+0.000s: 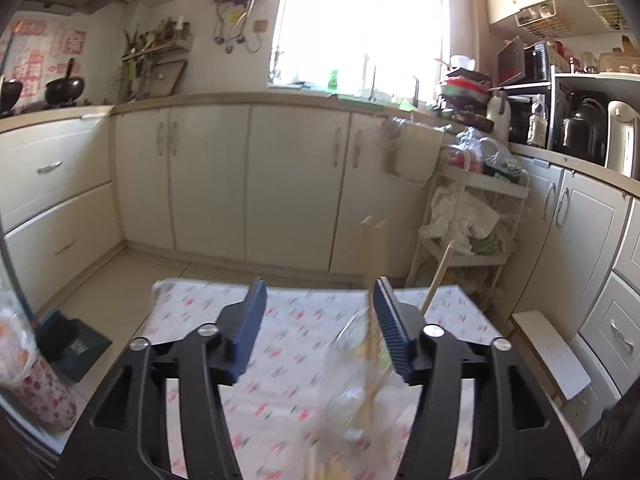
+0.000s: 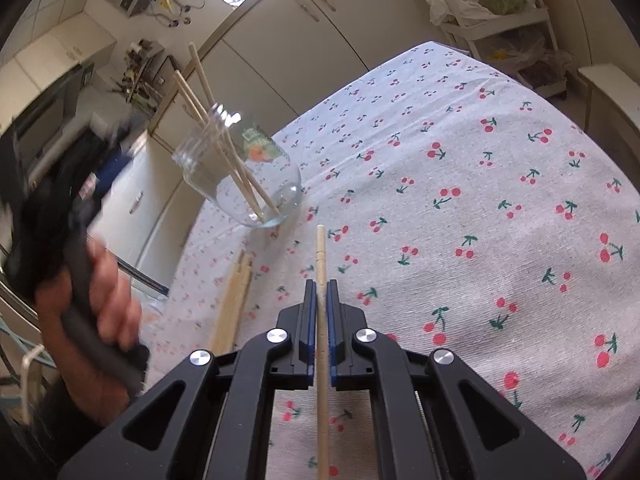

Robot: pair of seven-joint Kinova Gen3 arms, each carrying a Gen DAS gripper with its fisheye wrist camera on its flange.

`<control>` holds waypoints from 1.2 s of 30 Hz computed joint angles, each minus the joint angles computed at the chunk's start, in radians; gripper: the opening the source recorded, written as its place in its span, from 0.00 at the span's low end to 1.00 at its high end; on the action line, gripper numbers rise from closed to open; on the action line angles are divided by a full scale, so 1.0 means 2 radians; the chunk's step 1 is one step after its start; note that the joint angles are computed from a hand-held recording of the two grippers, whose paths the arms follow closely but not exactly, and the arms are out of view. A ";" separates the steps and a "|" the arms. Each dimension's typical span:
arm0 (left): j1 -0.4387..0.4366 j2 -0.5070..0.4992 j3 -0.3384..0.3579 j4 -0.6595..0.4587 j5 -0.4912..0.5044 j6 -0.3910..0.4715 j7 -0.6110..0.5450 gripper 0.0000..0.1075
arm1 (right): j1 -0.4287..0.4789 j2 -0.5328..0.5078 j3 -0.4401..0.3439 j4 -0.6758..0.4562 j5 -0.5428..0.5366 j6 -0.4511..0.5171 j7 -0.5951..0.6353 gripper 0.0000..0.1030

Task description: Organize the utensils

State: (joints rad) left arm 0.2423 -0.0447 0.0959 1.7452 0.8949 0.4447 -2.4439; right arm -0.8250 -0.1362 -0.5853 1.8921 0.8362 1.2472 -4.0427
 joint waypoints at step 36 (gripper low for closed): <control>0.109 0.152 -0.153 -0.197 -0.212 0.188 -0.019 0.74 | -0.007 0.046 0.075 -0.102 0.037 0.020 0.159 0.06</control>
State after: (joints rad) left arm 0.4601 0.2591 -0.2106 1.3510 0.4704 0.8208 -2.4824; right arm -0.8392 -0.0440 -0.4352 1.6875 0.9108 1.2875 -3.7241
